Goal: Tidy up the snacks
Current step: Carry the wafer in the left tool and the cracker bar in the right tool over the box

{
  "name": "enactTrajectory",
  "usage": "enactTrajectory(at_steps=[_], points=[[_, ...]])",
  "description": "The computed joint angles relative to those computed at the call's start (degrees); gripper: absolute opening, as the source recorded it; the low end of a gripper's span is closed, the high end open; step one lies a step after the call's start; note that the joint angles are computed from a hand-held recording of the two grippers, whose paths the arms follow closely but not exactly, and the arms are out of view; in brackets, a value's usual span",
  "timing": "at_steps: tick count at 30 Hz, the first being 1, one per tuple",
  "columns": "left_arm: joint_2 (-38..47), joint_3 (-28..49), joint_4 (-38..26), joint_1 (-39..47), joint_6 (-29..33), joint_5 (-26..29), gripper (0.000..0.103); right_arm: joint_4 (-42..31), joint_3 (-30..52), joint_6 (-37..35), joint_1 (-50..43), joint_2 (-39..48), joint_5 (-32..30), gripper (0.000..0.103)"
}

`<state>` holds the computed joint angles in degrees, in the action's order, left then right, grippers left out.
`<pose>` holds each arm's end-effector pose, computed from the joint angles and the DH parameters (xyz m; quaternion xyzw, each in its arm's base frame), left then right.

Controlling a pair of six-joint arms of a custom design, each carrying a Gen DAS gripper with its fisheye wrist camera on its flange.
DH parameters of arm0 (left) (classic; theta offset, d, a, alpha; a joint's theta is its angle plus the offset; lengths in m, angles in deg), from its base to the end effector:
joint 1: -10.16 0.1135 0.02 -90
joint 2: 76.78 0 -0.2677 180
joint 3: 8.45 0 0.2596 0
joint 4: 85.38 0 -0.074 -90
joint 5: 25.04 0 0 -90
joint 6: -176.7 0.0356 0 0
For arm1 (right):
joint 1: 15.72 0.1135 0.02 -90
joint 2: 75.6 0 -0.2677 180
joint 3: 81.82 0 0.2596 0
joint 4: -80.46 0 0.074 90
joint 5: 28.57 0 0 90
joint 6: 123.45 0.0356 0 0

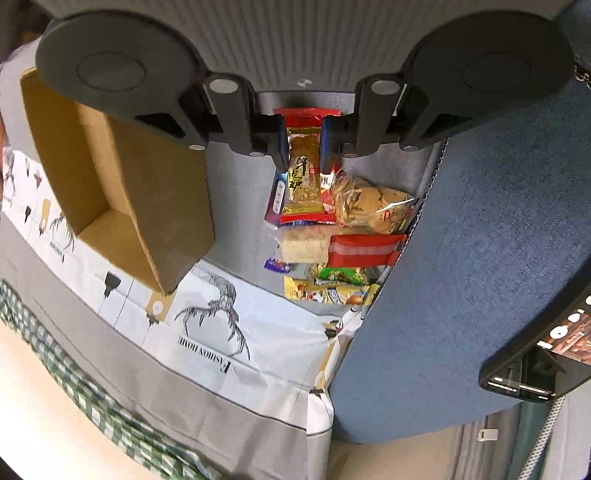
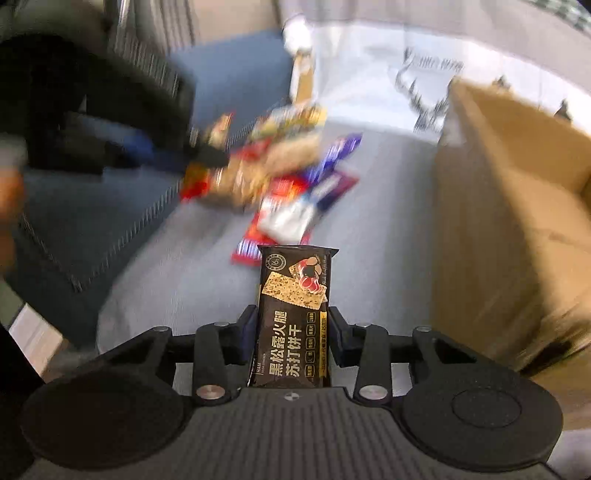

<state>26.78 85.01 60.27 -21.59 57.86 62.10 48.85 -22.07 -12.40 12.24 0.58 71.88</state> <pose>0.3551 -0.2177 0.2515 0.0137 0.9217 -0.1754 0.3458 0.2485 0.1246 0.2190 -0.0235 0.9301 0.0705 0.3597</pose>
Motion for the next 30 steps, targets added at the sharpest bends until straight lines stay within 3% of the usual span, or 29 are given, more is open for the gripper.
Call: enactTrajectory(at_steps=[5,8,14,19,25,28,30], points=[[-1.94,-0.72,1.99,-1.2,-1.46,-1.58,0.018,-2.3,3.13,-4.71,-4.83,-9.29,-0.67,0.041],[-2.74,-0.76,3.66,-3.23,-1.24,-2.85,0.018,-0.89,5.81,-8.22,-12.52,-13.37,-3.52,0.041],[-1.47,1.11,7.71,-8.49,1.11,-4.39,0.018,3.32,11.16,-12.79,-30.88,-11.17,-13.02,0.041],[1.19,3.0,12.35,-12.41,4.02,-4.95,0.018,8.64,5.0,-12.82,-39.76,-11.29,-16.23,0.041],[6.32,7.84,15.22,-15.4,7.05,-4.96,0.018,12.81,1.53,-12.85,-44.29,-12.56,-14.69,0.041],[8.43,11.2,13.91,-16.63,10.09,-4.9,0.018,13.87,0.32,-14.94,-47.09,-12.63,-16.5,0.041],[10.65,16.47,9.68,-16.85,9.68,-3.88,0.018,13.74,0.27,-15.23,-48.63,-11.92,-17.24,0.041]])
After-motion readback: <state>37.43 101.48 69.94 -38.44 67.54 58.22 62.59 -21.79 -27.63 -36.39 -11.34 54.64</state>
